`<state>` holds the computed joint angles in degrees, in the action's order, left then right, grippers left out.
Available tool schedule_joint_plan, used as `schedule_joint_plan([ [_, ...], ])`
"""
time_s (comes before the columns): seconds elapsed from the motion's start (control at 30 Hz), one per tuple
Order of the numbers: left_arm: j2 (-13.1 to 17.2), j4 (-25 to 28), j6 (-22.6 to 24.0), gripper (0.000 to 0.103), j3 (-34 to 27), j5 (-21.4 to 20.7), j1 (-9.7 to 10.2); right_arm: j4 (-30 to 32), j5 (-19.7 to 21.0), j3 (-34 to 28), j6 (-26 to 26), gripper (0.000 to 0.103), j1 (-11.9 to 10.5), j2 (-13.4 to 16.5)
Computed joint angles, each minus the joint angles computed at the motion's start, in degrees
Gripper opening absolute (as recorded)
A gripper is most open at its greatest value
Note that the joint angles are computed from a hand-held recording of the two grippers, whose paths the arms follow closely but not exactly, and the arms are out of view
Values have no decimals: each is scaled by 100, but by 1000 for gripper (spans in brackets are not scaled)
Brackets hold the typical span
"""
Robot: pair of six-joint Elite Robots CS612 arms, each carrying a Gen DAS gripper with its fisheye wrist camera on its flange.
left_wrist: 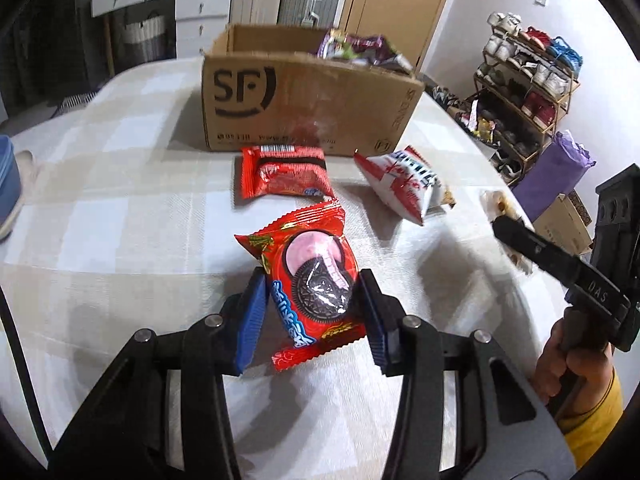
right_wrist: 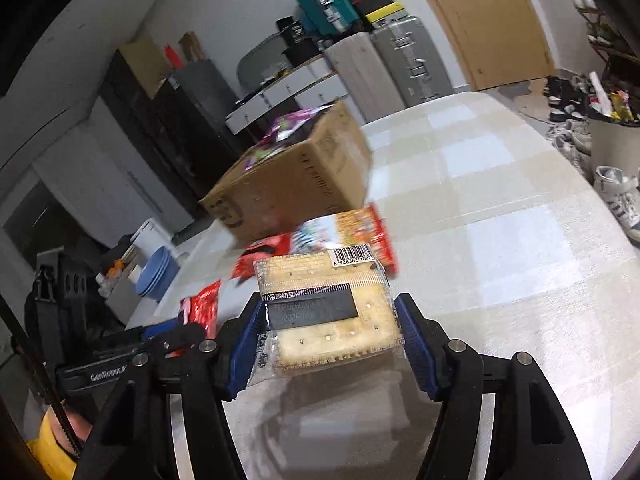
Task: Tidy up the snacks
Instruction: 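Lift both packs and carry them over the box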
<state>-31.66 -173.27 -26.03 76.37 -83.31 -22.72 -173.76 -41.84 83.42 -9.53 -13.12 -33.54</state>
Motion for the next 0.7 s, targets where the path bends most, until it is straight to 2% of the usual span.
schedule_joint_plan([
  [0.13, -204, -314, 51, 42, 335, 5, -9, -92, 120, 224, -275, 65, 39, -190],
  [0.3, -293, -462, 18, 42, 482, -17, -24, -181, 272, 427, -280, 65, 61, -344],
  [0.7, -416, -858, -104, 42, 796, -138, 48, -130, 191, 683, -518, 65, 176, -571],
])
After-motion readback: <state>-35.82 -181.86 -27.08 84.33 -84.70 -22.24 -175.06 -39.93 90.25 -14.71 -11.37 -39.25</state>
